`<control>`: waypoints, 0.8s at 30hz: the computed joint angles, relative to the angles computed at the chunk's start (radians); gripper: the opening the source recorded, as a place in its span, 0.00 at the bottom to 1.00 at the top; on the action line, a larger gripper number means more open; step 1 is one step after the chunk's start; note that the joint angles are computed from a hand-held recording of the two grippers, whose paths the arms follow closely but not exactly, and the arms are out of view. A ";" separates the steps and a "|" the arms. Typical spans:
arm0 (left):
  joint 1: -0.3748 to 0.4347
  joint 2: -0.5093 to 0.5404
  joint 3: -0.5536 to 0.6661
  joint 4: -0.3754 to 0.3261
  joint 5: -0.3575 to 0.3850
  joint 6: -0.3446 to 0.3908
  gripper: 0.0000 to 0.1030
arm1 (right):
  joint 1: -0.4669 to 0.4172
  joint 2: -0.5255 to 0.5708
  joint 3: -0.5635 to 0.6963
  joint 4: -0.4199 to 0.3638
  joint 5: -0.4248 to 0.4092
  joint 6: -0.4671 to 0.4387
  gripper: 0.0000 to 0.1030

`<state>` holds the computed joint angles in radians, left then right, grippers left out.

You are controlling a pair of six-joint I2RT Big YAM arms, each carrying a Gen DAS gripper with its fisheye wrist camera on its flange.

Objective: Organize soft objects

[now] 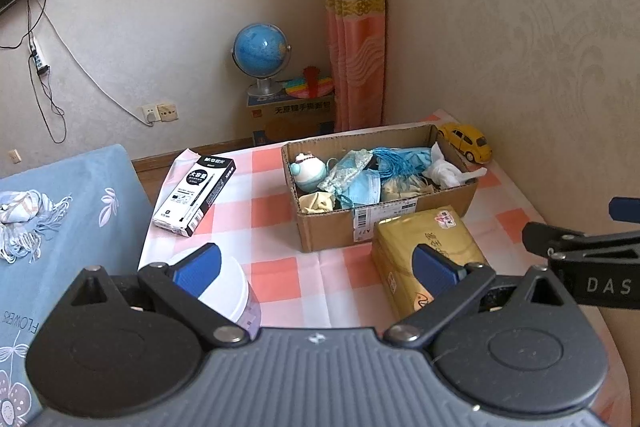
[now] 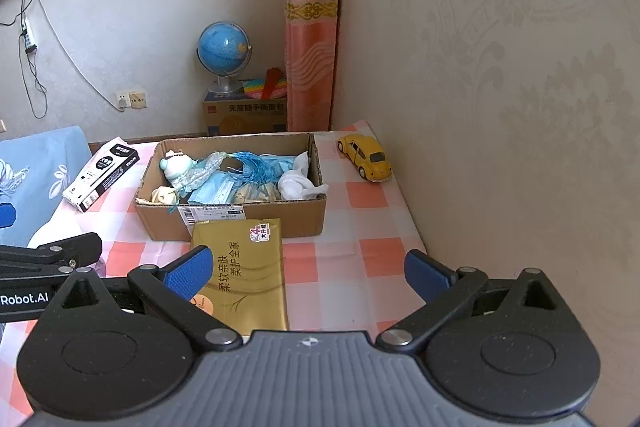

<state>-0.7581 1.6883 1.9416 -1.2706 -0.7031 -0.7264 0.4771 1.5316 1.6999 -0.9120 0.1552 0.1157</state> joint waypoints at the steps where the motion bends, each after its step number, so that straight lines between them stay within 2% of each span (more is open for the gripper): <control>1: 0.000 0.001 0.002 -0.002 -0.001 0.000 0.98 | 0.000 0.000 0.000 0.000 0.000 0.000 1.00; 24: -0.010 0.001 0.005 0.001 -0.002 0.005 0.98 | -0.005 -0.013 -0.012 0.004 -0.006 0.000 1.00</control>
